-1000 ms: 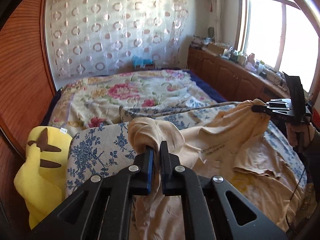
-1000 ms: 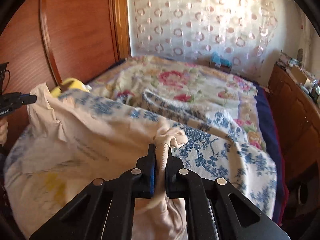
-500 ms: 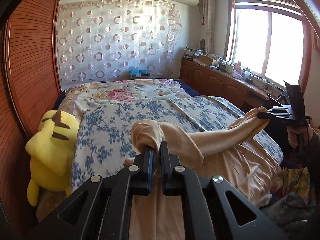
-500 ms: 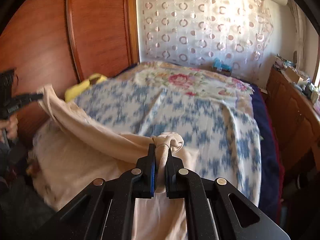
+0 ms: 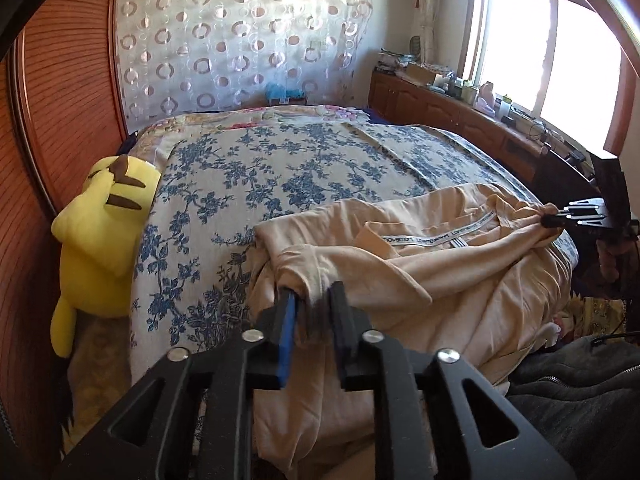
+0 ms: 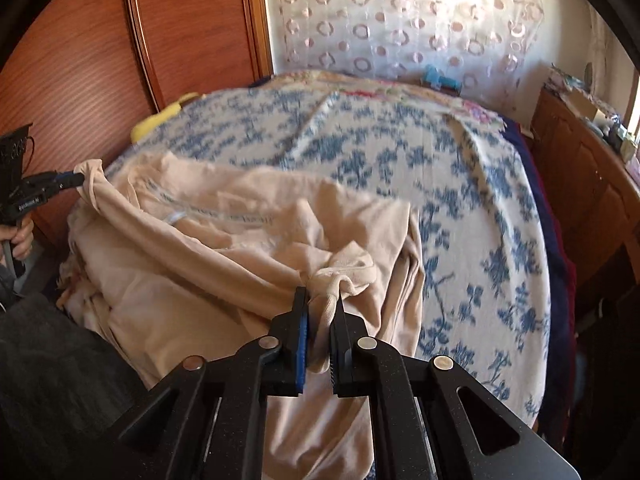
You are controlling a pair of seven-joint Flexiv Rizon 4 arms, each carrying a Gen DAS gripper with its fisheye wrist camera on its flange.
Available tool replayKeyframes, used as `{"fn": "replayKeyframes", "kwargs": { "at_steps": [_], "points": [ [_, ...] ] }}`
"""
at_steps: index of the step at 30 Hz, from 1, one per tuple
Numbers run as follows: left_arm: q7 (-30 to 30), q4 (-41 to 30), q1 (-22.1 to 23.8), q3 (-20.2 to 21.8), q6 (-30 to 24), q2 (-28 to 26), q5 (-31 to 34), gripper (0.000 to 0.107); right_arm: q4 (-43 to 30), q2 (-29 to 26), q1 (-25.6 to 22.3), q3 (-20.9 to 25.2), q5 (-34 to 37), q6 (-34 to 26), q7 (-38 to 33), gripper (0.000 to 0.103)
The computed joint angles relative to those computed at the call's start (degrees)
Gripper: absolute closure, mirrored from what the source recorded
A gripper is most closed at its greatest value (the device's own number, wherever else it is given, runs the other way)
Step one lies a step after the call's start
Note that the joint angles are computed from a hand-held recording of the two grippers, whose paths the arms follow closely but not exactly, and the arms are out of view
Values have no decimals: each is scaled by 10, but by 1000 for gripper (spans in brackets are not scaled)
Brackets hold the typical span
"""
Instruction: Fold small clothes
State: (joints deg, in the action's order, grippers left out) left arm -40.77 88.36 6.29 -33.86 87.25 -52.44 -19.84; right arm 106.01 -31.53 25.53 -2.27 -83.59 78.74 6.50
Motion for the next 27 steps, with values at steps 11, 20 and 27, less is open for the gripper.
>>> {"fn": "replayKeyframes", "kwargs": {
  "at_steps": [11, 20, 27],
  "points": [
    [-9, -10, 29, -42, 23, -14, 15, 24, 11, 25, 16, -10, -11, -23, 10, 55],
    [-34, -35, 6, -12, 18, -22, 14, 24, 6, 38, -22, 25, -93, -71, 58, 40],
    [-55, -83, -38, 46, -9, -33, 0, 24, -62, -40, -42, 10, -52, -22, 42, 40]
  ]
}}
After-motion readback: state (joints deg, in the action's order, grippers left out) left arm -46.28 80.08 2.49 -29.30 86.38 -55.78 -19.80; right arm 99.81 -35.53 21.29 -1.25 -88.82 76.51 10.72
